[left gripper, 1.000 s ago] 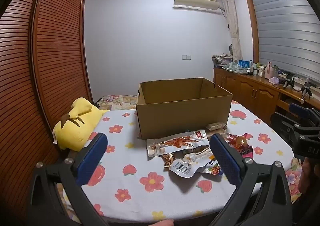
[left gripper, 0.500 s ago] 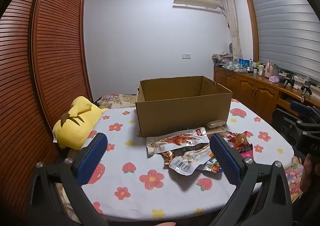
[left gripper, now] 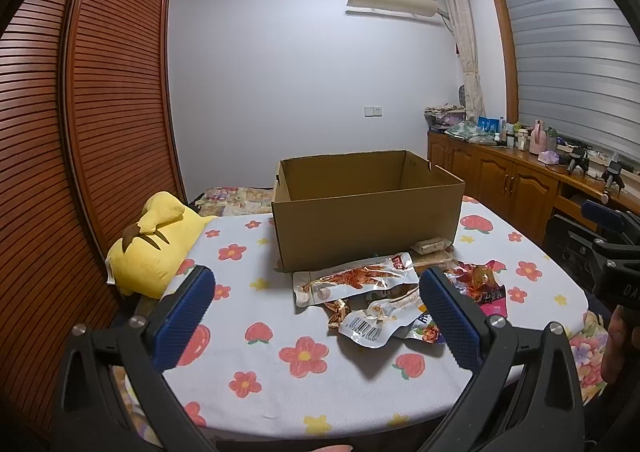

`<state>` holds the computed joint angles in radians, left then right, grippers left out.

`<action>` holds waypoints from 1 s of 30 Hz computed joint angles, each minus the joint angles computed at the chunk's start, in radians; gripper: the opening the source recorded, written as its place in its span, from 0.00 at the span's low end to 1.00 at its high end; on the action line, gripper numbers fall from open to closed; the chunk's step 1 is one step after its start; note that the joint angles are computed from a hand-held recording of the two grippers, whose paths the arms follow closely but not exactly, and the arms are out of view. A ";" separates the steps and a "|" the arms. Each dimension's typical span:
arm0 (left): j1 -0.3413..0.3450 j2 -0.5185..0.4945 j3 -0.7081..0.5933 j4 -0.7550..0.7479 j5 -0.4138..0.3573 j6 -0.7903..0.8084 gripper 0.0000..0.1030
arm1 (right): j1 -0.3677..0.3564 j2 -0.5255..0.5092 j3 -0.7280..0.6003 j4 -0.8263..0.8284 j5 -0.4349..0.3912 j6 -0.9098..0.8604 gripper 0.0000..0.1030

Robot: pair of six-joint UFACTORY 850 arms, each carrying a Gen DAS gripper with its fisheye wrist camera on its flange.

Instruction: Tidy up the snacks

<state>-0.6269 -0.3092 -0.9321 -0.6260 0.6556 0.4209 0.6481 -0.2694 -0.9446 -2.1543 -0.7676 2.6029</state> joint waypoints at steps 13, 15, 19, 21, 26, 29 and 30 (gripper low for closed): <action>-0.006 0.016 0.013 -0.003 0.005 0.002 1.00 | 0.003 0.003 0.003 0.003 -0.003 0.001 1.00; -0.006 0.018 0.012 0.000 0.001 -0.001 1.00 | 0.003 0.002 0.002 0.005 -0.006 -0.001 1.00; -0.008 0.024 0.012 -0.004 0.000 0.006 1.00 | 0.006 0.006 0.004 0.010 -0.009 -0.006 1.00; -0.009 0.026 0.012 -0.006 -0.002 0.006 1.00 | 0.006 0.007 0.005 0.008 -0.009 -0.005 1.00; -0.012 0.027 0.013 -0.008 0.003 0.009 1.00 | 0.006 0.010 0.002 0.010 -0.009 -0.010 1.00; -0.013 0.029 0.013 -0.010 0.002 0.012 1.00 | 0.006 0.013 0.003 0.010 -0.007 -0.011 1.00; -0.014 0.030 0.014 -0.010 0.002 0.013 1.00 | 0.006 0.015 0.003 0.012 -0.007 -0.014 1.00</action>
